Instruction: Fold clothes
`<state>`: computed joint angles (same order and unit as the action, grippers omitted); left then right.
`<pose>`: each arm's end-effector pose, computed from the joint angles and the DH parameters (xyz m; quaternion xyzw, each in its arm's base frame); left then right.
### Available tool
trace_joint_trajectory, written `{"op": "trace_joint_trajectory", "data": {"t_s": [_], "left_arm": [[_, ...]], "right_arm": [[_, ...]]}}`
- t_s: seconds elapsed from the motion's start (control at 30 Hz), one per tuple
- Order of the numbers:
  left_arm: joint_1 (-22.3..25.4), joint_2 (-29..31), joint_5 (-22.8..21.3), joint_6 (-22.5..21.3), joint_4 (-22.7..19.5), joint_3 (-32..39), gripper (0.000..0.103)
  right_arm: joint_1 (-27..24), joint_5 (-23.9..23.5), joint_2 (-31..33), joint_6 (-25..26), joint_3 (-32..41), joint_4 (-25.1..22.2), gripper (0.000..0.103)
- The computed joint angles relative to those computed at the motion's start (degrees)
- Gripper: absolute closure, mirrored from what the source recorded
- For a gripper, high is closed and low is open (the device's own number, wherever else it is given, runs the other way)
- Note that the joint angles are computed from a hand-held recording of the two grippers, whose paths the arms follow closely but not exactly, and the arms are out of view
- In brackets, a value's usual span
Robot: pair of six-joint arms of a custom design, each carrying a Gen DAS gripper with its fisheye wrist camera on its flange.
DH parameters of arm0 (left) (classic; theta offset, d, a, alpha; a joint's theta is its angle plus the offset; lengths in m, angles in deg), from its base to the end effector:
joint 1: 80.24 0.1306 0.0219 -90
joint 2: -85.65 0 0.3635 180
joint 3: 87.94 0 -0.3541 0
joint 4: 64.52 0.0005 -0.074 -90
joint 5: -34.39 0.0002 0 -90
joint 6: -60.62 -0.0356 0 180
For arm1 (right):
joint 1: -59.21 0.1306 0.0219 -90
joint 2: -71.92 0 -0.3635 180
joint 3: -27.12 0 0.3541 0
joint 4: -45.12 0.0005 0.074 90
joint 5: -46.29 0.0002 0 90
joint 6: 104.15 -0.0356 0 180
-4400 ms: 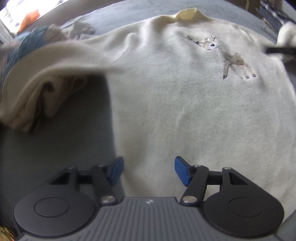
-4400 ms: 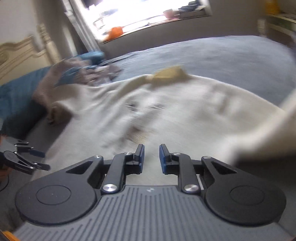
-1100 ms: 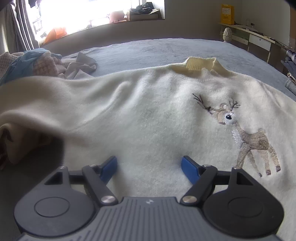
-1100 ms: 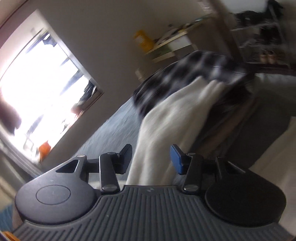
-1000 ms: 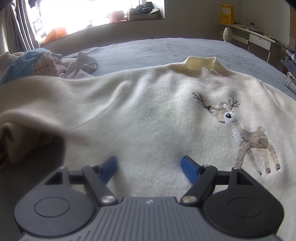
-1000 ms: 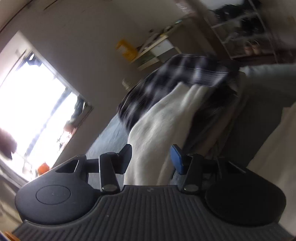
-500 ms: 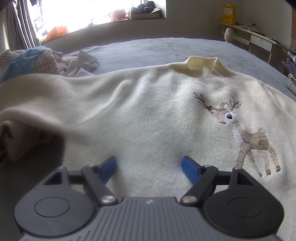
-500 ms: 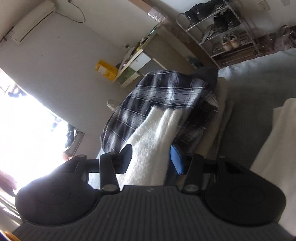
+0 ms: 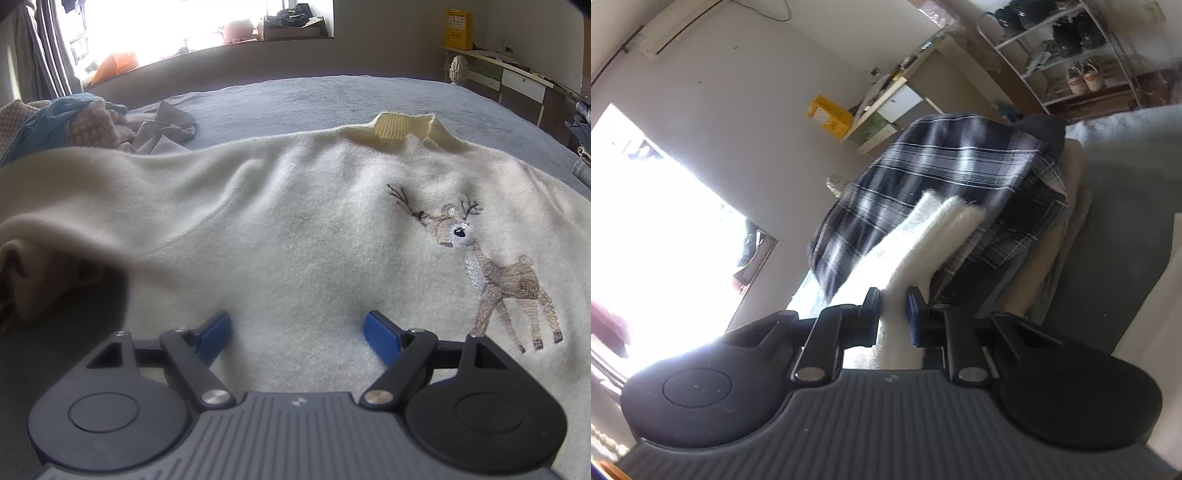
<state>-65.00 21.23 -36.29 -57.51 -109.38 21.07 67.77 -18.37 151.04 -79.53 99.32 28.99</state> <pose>0.5798 0.1452 0.3337 0.1595 0.9184 -0.0269 0.3611 0.4003 0.0443 0.4031 0.4936 0.6582 0.1775 0.5400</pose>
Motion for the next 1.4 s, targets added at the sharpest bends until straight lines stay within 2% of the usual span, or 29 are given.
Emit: {"op": "trace_joint_trajectory", "data": {"t_s": [0.13, 0.27, 0.37, 0.43, 0.6, 0.73, 0.83, 0.9, 0.97, 1.1, 1.23, 1.3, 1.4], "left_arm": [[0.0, -0.1, 0.1, 0.1, 0.1, -0.1, 0.022], [0.0, -0.2, 0.1, 0.2, 0.1, -0.2, 0.022], [0.0, -0.6, 0.0, 0.5, 0.5, -0.9, 0.022], [0.0, -0.6, 0.0, 0.5, 0.4, -0.9, 0.022], [0.0, -0.7, -0.3, 0.9, 0.3, -1.0, 0.022], [0.0, -1.0, -0.7, 1.6, 0.6, -1.3, 0.022], [0.0, -1.3, -0.9, 1.9, 0.7, -1.7, 0.022], [0.2, -1.4, -0.7, 2.0, 0.6, -1.7, 0.022], [0.3, -1.4, -0.4, 1.9, 0.7, -1.8, 0.022], [0.8, -1.6, 0.7, 1.2, 1.1, -2.3, 0.022], [1.2, -1.2, 1.7, 0.6, 0.1, -1.5, 0.022], [1.5, -0.4, 2.2, 0.4, -2.7, 0.5, 0.022], [2.4, 1.7, 4.1, -0.2, -10.3, 6.1, 0.022]], "right_arm": [[0.4, 0.3, 0.2, 1.6, 0.5, 0.2, 0.093], [2.6, 2.3, -1.3, 4.5, -1.0, 3.6, 0.095], [5.5, 3.3, -2.0, 9.0, -0.8, 5.9, 0.095], [8.0, 2.5, -1.1, 13.7, 1.2, 7.7, 0.095], [14.5, -5.7, 6.1, 27.4, 11.5, 12.7, 0.095], [19.6, -13.6, 16.6, 32.4, 23.7, 15.4, 0.095], [22.4, -21.2, 25.7, 32.0, 34.6, 10.0, 0.085], [23.7, -23.5, 28.2, 32.1, 36.7, 7.5, 0.076], [24.9, -25.7, 30.5, 32.2, 38.7, 5.0, 0.075], [24.9, -23.2, 26.6, 28.7, 31.0, 5.0, 0.07], [24.6, -18.6, 21.7, 24.3, 22.8, 1.0, 0.07], [25.1, -16.9, 21.6, 23.0, 21.3, -2.7, 0.07], [26.0, -15.0, 22.0, 21.6, 19.5, -7.9, 0.07]]}}
